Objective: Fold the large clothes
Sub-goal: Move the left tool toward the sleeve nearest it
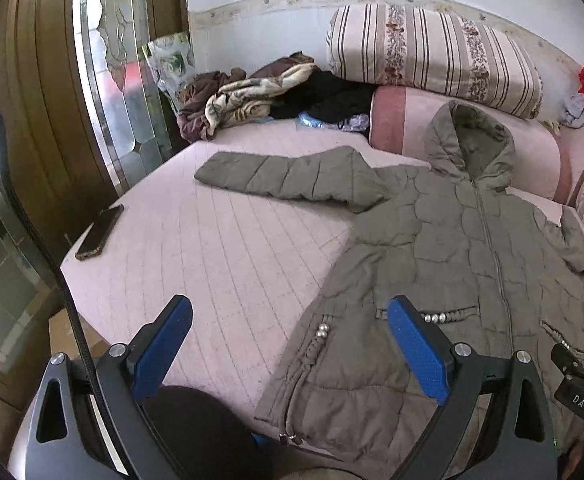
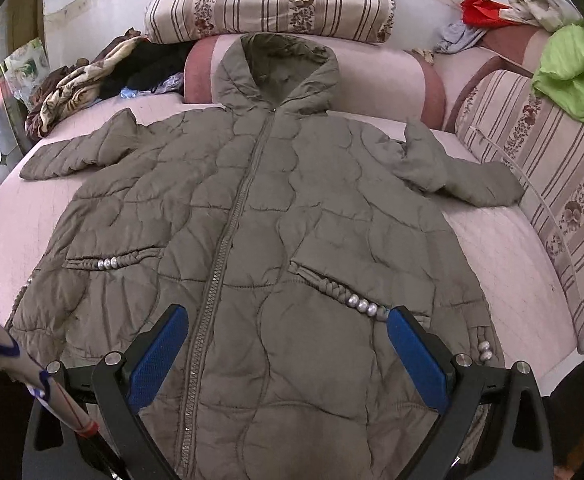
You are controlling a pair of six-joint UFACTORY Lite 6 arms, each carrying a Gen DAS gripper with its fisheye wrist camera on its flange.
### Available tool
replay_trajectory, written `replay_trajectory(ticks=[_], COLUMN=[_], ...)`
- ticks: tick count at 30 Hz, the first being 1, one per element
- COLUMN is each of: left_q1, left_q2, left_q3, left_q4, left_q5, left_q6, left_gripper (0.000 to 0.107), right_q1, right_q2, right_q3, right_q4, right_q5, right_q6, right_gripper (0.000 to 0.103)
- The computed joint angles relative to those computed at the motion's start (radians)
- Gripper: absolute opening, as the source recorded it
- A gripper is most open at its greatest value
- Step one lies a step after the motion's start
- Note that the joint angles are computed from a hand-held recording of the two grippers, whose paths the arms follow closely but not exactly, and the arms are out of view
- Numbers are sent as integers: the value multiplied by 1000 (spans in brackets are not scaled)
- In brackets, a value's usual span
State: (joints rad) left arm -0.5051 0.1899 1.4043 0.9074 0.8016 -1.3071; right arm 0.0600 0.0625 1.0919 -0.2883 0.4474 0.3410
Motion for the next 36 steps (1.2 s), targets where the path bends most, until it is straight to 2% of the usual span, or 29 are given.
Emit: replay_trajectory(ticks=[14, 27, 36], left_q1=[51, 130, 267], left_q2=[39, 95, 265], left_q3=[14, 21, 163], left_q4=[-66, -148, -215], left_q5=[12, -64, -115], left_q6=[80, 186, 292], left_gripper=[98, 98, 98], right_q1=[68, 123, 170], right_q2=[6, 45, 155], right_q3=[28, 68, 180], right_q4=[-98, -158, -178], right_q5=[32, 76, 90], right_q6=[92, 165, 177], right_gripper=[101, 101, 101])
